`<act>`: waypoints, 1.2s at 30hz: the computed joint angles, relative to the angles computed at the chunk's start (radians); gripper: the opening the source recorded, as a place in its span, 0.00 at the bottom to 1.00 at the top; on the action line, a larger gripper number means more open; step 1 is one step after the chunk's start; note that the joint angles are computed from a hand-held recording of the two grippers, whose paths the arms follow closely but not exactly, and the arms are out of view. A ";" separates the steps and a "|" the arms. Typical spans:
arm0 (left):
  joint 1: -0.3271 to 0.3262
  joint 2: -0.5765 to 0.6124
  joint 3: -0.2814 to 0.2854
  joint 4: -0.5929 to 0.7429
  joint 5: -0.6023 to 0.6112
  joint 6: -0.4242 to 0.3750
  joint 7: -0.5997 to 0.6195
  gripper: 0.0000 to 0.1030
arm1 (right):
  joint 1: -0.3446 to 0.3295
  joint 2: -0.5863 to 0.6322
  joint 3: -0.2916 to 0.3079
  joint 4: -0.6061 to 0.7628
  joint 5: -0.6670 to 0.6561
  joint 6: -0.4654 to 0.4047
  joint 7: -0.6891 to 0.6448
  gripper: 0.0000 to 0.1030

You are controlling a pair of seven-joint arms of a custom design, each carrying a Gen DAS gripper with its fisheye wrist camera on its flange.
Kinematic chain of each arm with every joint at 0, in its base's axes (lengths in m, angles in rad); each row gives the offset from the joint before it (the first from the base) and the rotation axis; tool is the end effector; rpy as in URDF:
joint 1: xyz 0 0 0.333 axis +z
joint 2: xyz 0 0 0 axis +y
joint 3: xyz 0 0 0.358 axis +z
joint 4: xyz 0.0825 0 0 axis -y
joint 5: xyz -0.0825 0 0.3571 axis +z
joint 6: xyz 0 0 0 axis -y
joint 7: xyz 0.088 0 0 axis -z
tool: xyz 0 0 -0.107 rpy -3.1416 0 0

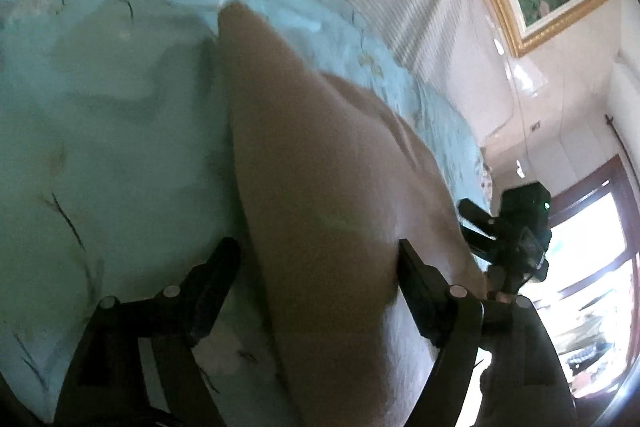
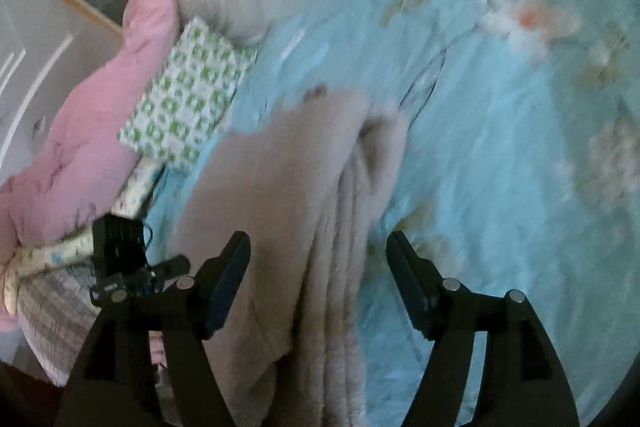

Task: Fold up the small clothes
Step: 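Release the sweater and lift both grippers away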

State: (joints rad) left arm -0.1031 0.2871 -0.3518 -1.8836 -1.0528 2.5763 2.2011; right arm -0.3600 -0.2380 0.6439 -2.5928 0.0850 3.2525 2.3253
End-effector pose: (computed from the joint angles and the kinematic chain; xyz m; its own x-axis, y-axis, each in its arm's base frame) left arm 0.5884 -0.2482 0.4574 -0.3425 -0.6947 0.6326 -0.8973 0.0421 -0.4395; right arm 0.4328 0.1339 0.4873 -0.2797 -0.8454 -0.4551 -0.5969 0.5244 -0.6072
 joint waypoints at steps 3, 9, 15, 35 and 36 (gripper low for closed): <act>-0.003 0.032 0.011 0.051 0.032 0.011 -0.044 0.80 | -0.098 -0.029 0.067 0.017 -0.010 0.012 0.019 0.69; -0.018 0.165 0.016 0.219 0.207 0.025 -0.267 0.82 | -0.210 0.097 0.158 0.150 -0.132 -0.072 0.032 0.49; -0.101 0.221 0.058 0.298 0.476 0.124 -0.406 0.22 | -0.441 0.059 0.330 0.182 -0.411 -0.094 0.263 0.08; 0.009 -0.222 -0.099 -0.300 0.550 0.410 -0.412 0.60 | 0.011 -0.278 0.060 0.008 -0.363 -0.320 0.488 0.40; 0.006 -0.268 -0.112 -0.350 0.441 0.408 -0.318 0.60 | 0.031 -0.292 0.060 0.001 -0.365 -0.331 0.507 0.40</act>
State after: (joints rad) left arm -0.0967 0.0195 -0.4642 -2.2337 -0.6117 2.9839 1.8835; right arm -0.3288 -0.5303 0.7037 -2.5918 -0.2802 2.9216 2.8323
